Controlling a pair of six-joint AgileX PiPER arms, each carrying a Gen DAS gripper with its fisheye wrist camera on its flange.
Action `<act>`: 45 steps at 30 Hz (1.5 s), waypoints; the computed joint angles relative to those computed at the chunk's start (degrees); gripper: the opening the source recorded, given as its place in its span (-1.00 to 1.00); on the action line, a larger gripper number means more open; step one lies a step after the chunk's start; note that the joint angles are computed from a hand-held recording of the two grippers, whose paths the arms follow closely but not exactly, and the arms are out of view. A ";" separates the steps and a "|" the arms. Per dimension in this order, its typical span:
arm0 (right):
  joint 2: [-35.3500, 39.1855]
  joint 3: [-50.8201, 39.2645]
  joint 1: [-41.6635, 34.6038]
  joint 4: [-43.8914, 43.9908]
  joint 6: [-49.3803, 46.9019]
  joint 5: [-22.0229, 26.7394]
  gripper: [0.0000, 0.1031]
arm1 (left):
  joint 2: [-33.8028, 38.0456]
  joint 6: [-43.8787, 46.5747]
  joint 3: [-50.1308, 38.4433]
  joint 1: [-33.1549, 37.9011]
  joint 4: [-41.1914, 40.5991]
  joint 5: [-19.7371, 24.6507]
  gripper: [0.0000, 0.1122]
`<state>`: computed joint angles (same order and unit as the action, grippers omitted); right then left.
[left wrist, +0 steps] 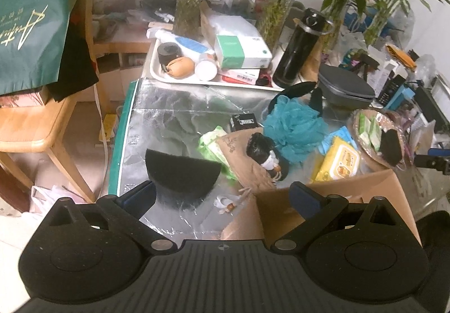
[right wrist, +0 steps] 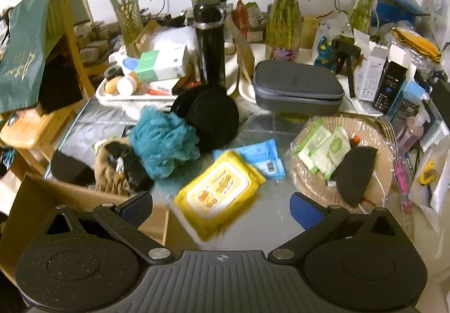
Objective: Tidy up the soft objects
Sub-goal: 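Reach the left gripper toward the black foam sponge, then close the left gripper on the black foam sponge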
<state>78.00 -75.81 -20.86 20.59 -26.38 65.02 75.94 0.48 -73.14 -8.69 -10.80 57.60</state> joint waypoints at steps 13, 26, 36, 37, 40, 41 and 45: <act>5.42 3.35 -0.36 2.48 1.55 -8.79 1.00 | 8.51 -1.34 -2.22 5.43 -3.54 -1.98 0.84; 8.34 9.11 -2.63 8.27 -1.93 -15.40 1.00 | 19.58 -12.05 -5.14 4.67 5.90 -5.98 0.84; 8.59 9.70 -2.63 8.89 -1.77 -16.89 1.00 | 28.94 -15.85 -12.14 7.99 1.50 -2.76 0.83; 8.62 9.70 -2.56 8.85 -1.73 -16.88 1.00 | 29.69 -15.80 -12.94 8.14 0.69 -1.91 0.82; 8.37 9.94 -2.36 8.80 -1.87 -17.22 1.00 | 31.43 -16.56 -14.14 8.02 -0.32 -0.33 0.69; 8.31 10.02 -2.37 8.90 -2.02 -17.30 1.00 | 32.21 -16.63 -14.51 8.35 -1.34 0.39 0.58; 8.40 9.87 -2.50 8.87 -1.84 -17.01 1.00 | 34.10 -17.04 -14.22 10.88 -7.63 1.38 0.33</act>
<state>86.40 -65.94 -23.36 29.46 -28.22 48.01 110.04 -16.56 -87.37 2.19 -18.43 58.98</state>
